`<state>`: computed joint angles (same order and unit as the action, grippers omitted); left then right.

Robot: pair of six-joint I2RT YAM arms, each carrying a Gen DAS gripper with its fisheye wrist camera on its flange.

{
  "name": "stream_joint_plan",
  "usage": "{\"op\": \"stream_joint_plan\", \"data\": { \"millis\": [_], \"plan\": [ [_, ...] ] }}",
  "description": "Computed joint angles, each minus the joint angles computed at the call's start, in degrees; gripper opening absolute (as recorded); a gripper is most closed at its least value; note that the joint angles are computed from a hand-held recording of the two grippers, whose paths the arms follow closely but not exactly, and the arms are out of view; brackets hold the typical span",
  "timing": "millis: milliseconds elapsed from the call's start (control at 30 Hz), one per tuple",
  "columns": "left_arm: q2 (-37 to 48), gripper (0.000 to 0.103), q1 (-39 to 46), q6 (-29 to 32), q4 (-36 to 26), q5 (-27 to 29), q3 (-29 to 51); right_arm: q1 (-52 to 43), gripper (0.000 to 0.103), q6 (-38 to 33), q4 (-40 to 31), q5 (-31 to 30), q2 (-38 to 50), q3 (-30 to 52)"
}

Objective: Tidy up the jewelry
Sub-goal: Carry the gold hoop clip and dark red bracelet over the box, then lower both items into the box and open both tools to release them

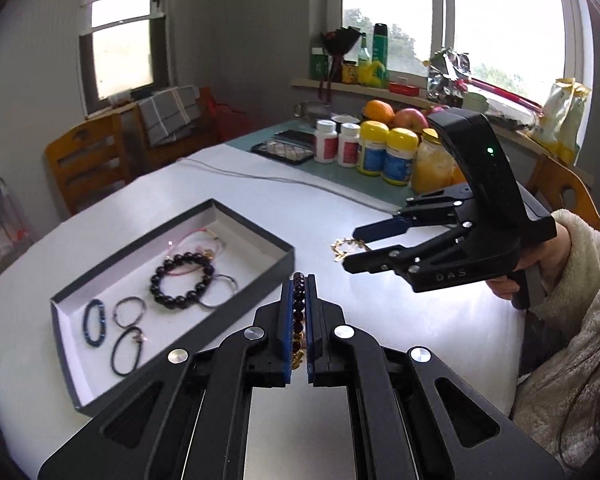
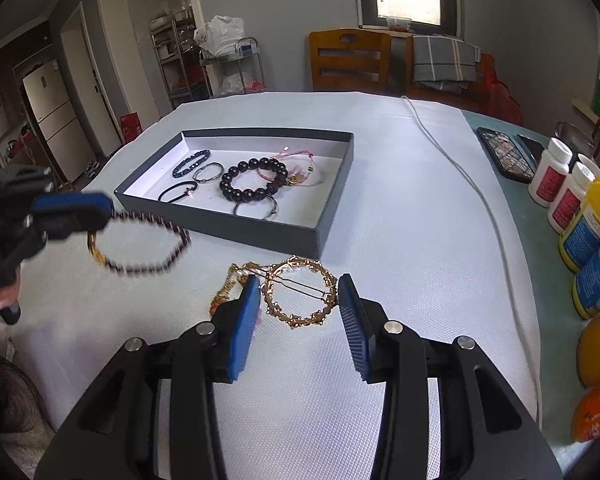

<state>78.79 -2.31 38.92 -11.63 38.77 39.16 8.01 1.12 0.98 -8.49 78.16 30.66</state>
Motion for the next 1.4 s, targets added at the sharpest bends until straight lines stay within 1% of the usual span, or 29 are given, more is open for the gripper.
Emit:
{"op": "stream_joint_plan", "data": {
  "millis": [200, 267, 400, 500, 600, 700, 733, 800, 967, 1100, 1200, 1300, 1400],
  "plan": [
    [3.6, 0.005, 7.8, -1.1, 0.5, -0.2, 5.3, 3.5, 0.040, 0.0, -0.7, -0.4, 5.3, 6.7],
    [5.9, 0.005, 9.7, -1.9, 2.0, -1.1, 7.1, 4.9, 0.040, -0.1, -0.7, -0.1, 8.0, 9.5],
    [12.3, 0.005, 11.9, -3.6, 5.6, -4.2, 11.1, 6.4, 0.040, 0.0, -1.2, 0.6, 14.3, 16.0],
    [18.6, 0.005, 12.6, -5.6, 6.1, -5.5, 15.4, 7.2, 0.040, -0.2, -2.0, 3.7, 19.1, 20.5],
    [24.2, 0.005, 13.2, -6.6, 3.2, -3.8, 19.8, 7.7, 0.040, -0.8, -3.4, 6.0, 24.0, 24.8],
    [28.2, 0.005, 14.4, -8.0, -0.3, 0.3, 23.5, 7.5, 0.040, -0.7, -4.7, 7.9, 27.8, 27.9],
    [29.3, 0.005, 14.5, -8.7, -0.8, 0.8, 24.3, 7.3, 0.040, -0.6, -5.4, 8.2, 29.0, 29.0],
    [31.7, 0.005, 15.0, -9.8, -1.1, 0.5, 26.2, 7.1, 0.040, -0.6, -6.3, 8.4, 30.5, 30.4],
    [36.9, 0.005, 14.8, -11.5, -1.6, -3.6, 30.1, 7.1, 0.040, -0.6, -7.0, 8.7, 33.0, 32.0],
    [37.8, 0.005, 14.2, -11.8, 0.2, -6.7, 29.9, 6.8, 0.040, -0.3, -7.4, 8.6, 34.2, 32.9],
    [38.4, 0.005, 14.0, -11.2, -0.7, -7.4, 30.5, 6.9, 0.040, -0.4, -7.9, 8.5, 34.8, 33.5],
    [39.0, 0.005, 13.7, -11.5, -0.6, -8.6, 30.9, 6.6, 0.040, 0.2, -8.3, 7.2, 35.2, 34.1],
    [39.4, 0.005, 13.7, -11.5, -0.3, -9.4, 31.0, 6.6, 0.041, 0.7, -8.3, 7.4, 35.6, 34.6]
  ]
}}
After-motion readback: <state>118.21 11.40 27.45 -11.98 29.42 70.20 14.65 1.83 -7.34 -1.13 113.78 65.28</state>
